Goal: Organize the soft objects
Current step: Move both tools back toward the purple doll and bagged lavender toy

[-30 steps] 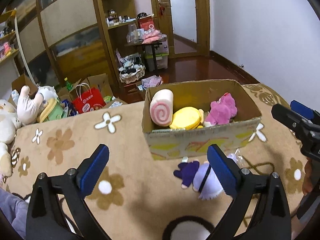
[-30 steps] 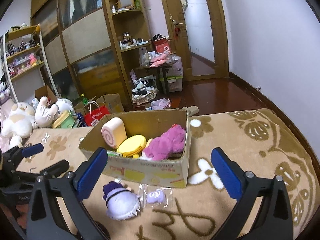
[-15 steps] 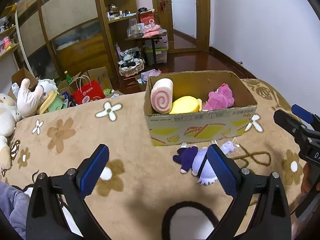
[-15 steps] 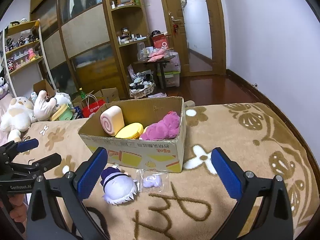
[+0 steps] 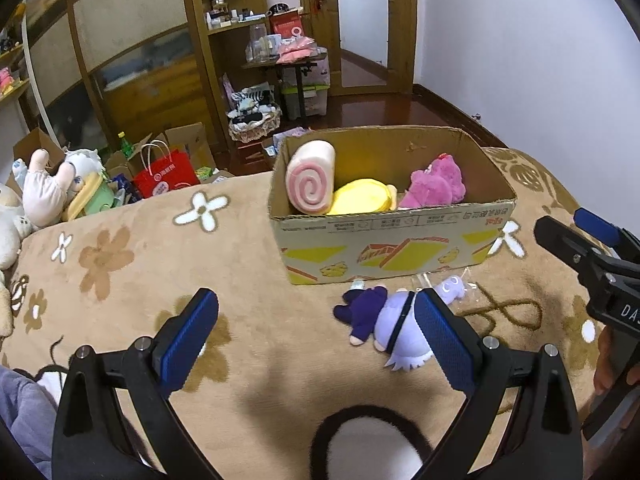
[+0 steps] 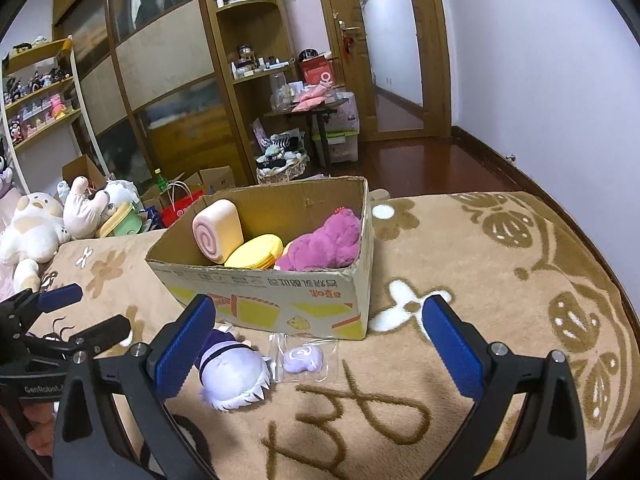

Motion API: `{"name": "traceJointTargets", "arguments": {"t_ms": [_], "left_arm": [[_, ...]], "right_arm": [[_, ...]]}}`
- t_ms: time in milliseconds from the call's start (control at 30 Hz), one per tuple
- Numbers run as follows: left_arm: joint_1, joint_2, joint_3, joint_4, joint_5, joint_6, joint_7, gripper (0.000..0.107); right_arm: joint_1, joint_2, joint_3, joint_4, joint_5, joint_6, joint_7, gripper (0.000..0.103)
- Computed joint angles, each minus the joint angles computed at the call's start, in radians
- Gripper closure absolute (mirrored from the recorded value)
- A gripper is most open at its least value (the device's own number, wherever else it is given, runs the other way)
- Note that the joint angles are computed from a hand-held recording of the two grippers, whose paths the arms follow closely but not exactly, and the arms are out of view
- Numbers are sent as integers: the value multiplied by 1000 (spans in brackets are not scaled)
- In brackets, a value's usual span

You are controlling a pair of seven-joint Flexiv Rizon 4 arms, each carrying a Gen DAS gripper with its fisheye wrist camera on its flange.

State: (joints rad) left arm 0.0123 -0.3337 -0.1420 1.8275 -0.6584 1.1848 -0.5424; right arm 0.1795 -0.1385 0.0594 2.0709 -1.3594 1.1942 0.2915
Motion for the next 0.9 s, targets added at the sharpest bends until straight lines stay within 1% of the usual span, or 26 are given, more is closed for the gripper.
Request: {"name": "traceJointTargets", "arguments": {"t_ms": [133, 367, 533, 600, 667, 767, 900], "left_arm": [[-7, -11, -12, 4, 0, 12, 13, 9], [-12, -18, -37, 18, -27, 19, 71, 9], [-20, -33, -50, 14, -36, 4, 110, 9], [-29, -44, -53, 13, -27, 18, 129, 9], [-34, -55, -53, 7, -12, 13, 135, 9], [-44, -72, -44, -6, 20, -10, 117, 9], [-57, -94, -29, -17, 82, -17, 94, 9]], "right_arm": [[4, -20, -3, -9, 23, 0, -13, 0], [8, -44, -15, -19, 73, 14, -29, 0], [8, -61, -27, -24, 120, 45, -62, 0], [15, -69, -31, -28, 139, 39, -72, 0], [20, -82, -35, -34, 162, 43, -87, 0], [30, -96, -40, -40, 190, 42, -103, 0], [36, -124, -50, -47, 254, 85, -141, 0]]}}
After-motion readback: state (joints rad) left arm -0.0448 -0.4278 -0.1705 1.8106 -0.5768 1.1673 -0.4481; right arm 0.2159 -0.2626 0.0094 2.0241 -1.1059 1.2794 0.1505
